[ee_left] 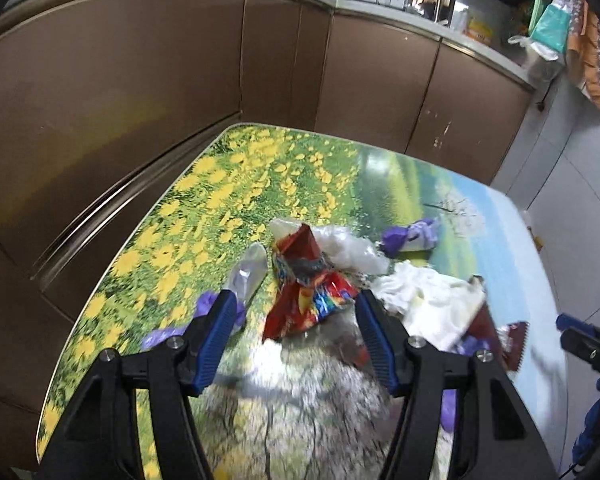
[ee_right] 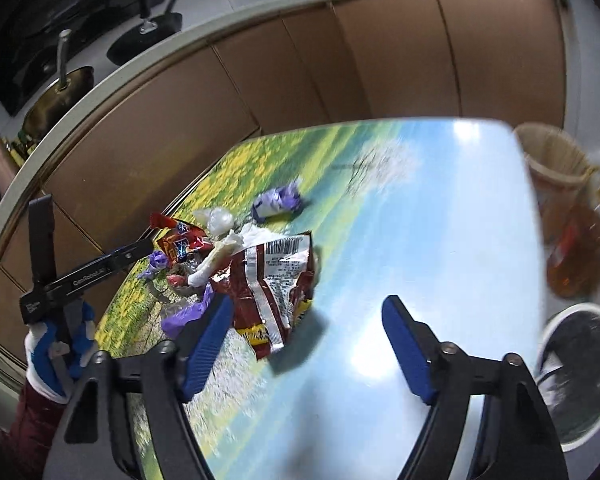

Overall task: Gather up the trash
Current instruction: 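Grasp red snack wrapper with left tool while right tool grasps red chip bag, then carry both wrappers to the bin and open both tools to drop them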

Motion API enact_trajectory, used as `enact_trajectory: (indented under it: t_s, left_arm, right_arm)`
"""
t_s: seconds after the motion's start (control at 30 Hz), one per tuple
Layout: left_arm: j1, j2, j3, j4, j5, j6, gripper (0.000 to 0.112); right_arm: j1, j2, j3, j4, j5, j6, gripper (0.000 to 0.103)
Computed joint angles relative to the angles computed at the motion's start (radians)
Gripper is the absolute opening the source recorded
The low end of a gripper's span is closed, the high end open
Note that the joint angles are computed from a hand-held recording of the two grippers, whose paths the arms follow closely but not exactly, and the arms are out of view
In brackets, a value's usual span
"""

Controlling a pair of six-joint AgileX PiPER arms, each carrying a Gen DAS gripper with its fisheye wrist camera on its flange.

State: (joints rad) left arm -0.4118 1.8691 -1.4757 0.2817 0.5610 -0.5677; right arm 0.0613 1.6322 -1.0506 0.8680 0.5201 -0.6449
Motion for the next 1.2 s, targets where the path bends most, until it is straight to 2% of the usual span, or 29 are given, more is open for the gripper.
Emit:
enact_trajectory:
  t_s: [0.07, 0.23, 0.3, 0.33, 0.37, 0.4, 0.47, 0.87, 1.2]
  left_arm:
    - [0.002, 0.044, -0.051, -0.007, 0.017, 0.015, 0.058]
    - [0.009, 0.128, -0.148, -0.066, 0.063, 0.078, 0.037]
    - [0.011, 0.132, -0.148, -0.091, 0.061, 0.093, 0.024]
    - [0.016, 0.135, -0.149, -0.111, 0.058, 0.109, 0.021]
    - [0.018, 0.133, -0.146, -0.128, 0.054, 0.12, 0.015]
    - [0.018, 0.13, -0.141, -0.137, 0.049, 0.127, 0.013]
    - [0.011, 0.115, -0.122, -0.126, 0.037, 0.12, 0.011]
    - [-0.029, -0.089, 0.039, -0.008, -0.014, -0.012, 0.009]
    - [-0.108, -0.291, 0.145, 0.153, 0.022, -0.17, 0.009]
  right_arm:
    - [0.003, 0.051, -0.026, 0.04, 0.014, -0.027, 0.067]
    - [0.014, 0.161, -0.098, 0.098, 0.055, -0.056, 0.053]
    - [0.022, 0.181, -0.108, 0.105, 0.062, -0.061, 0.039]
    - [0.025, 0.19, -0.112, 0.106, 0.064, -0.06, 0.035]
    - [0.022, 0.189, -0.111, 0.106, 0.072, -0.061, 0.026]
    - [0.023, 0.196, -0.114, 0.107, 0.077, -0.06, 0.017]
    - [0.024, 0.198, -0.109, 0.112, 0.077, -0.071, 0.011]
    - [-0.002, -0.023, 0.053, 0.132, 0.03, -0.135, 0.004]
    - [-0.052, -0.284, 0.176, 0.098, 0.062, -0.111, 0.003]
